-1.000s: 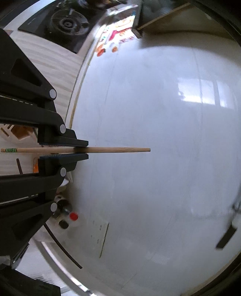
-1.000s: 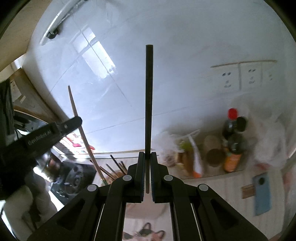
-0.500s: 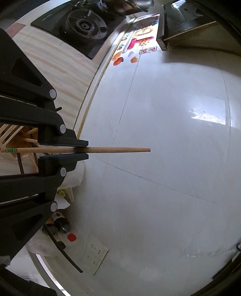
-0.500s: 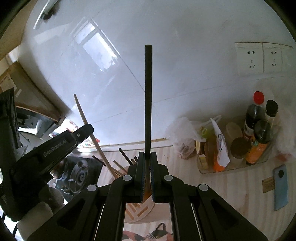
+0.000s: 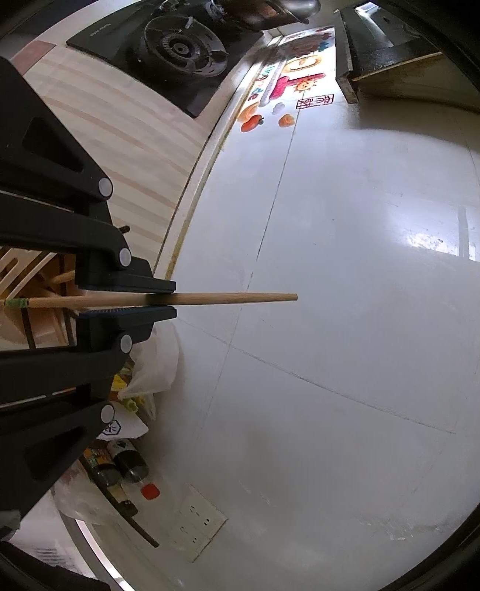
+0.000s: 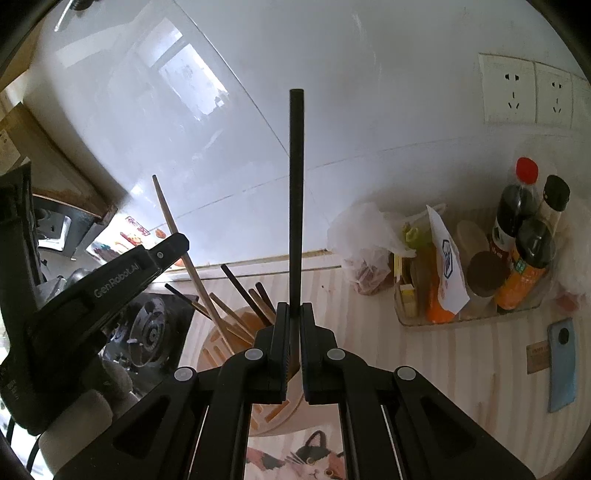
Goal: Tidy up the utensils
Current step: 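Lower both chopsticks into the holder and open both tools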
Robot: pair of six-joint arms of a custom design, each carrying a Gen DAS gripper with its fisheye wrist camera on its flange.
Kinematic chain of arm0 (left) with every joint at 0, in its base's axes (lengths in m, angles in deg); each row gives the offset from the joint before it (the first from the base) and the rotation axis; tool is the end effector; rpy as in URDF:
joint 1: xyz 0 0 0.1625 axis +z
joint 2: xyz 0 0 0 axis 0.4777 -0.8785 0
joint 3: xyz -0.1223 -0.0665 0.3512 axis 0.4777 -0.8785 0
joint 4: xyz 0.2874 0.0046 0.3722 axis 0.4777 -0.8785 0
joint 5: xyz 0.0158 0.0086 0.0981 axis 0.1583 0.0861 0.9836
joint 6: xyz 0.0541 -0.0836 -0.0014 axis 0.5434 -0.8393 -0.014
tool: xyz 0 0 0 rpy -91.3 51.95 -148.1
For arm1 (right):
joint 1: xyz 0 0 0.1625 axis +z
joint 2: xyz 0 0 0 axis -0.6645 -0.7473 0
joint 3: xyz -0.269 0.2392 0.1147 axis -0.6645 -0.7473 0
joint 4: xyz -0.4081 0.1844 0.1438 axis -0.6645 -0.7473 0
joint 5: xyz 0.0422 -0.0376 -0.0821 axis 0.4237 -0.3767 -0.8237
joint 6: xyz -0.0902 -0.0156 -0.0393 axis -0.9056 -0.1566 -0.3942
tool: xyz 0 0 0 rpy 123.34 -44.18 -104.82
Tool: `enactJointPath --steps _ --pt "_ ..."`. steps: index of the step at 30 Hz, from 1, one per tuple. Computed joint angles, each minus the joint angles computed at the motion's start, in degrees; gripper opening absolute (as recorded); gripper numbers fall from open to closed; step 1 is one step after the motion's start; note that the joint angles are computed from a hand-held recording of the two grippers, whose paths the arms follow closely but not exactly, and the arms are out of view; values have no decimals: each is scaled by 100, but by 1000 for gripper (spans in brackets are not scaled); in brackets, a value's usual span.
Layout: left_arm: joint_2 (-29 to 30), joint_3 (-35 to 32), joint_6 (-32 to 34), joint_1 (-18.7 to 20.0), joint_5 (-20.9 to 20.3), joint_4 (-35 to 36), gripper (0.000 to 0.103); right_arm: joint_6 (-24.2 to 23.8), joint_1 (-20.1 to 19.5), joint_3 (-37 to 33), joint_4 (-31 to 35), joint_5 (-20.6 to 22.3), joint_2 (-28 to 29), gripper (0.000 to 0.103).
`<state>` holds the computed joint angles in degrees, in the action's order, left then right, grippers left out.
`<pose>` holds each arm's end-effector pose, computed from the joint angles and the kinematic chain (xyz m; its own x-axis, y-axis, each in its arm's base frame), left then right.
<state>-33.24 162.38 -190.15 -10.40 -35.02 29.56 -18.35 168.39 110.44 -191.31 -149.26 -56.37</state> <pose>-0.2955 -0.3272 0.3837 -0.7242 -0.5655 -0.3946 0.1187 0.4615 -0.8792 0.4387 -0.4082 0.1921 -0.8523 -0.4660 0.2374 -0.5163 0.8221 -0.2398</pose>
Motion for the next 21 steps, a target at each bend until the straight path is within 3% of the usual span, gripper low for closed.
enactJointPath --steps 7,12,18,21 --pt "0 -63 -49 -7 174 28 4 31 -9 45 -50 -18 -15 6" --pt "19 -26 321 36 280 -261 4 3 19 35 -50 -56 -22 6" --pt "-233 323 1084 30 50 -1067 5 -83 -12 14 130 18 -36 6" --pt "-392 435 1398 -86 -185 -1436 7 -112 -90 -64 427 267 -40 7"
